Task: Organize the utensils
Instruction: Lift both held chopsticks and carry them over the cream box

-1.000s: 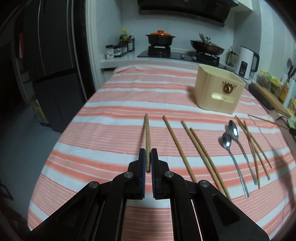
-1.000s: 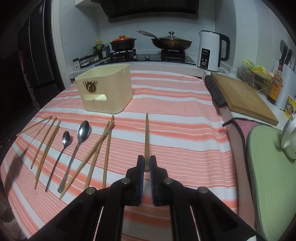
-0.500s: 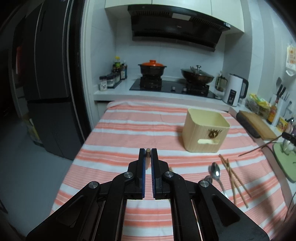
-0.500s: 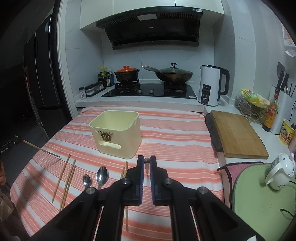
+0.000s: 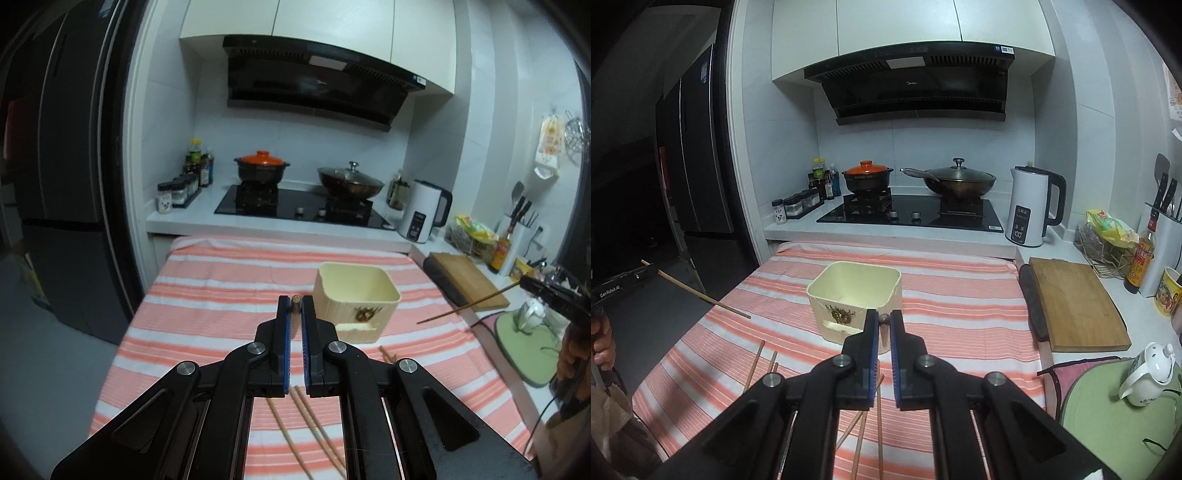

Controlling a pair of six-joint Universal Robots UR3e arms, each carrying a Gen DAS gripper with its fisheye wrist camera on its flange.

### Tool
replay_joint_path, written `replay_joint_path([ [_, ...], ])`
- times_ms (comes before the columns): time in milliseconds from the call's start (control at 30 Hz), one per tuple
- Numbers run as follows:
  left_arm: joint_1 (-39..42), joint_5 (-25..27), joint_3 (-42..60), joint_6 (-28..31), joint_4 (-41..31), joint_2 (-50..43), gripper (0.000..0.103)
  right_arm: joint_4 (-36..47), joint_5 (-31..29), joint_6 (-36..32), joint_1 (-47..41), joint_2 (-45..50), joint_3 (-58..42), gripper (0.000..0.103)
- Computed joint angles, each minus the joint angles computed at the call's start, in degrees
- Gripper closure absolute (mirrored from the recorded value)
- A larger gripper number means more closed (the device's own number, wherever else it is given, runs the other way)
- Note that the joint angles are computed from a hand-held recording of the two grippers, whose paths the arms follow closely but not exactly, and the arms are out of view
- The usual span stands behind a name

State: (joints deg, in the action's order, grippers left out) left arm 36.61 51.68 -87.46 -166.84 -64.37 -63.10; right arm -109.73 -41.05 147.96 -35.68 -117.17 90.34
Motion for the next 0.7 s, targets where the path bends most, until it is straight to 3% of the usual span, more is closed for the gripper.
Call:
replay_joint_path([
  [167,-7.77,3.22,10.01,-7.47,6.23,-9.39,0.100,-7.32,-1.47,7.32,4.96,4.96,-5.73,0.097],
  [433,-23.23,15.30,29.58,-13.36,10.67,-29.47,0.100,-22.53,-14.69,19.05,20.49,21.97,-16.21,0.097],
  [567,-26.32,16.98,38.00,-13.77,6.65,-38.84,0.100,-19.13,-18.37,21.12,24.21,30.74,-23.65,0.097],
  [700,-27.63,15.34,47.85,-13.00,-3.13,-47.62,0.100,-12.47,-18.23,22.15,25.14,37.84,-30.12,0.097],
])
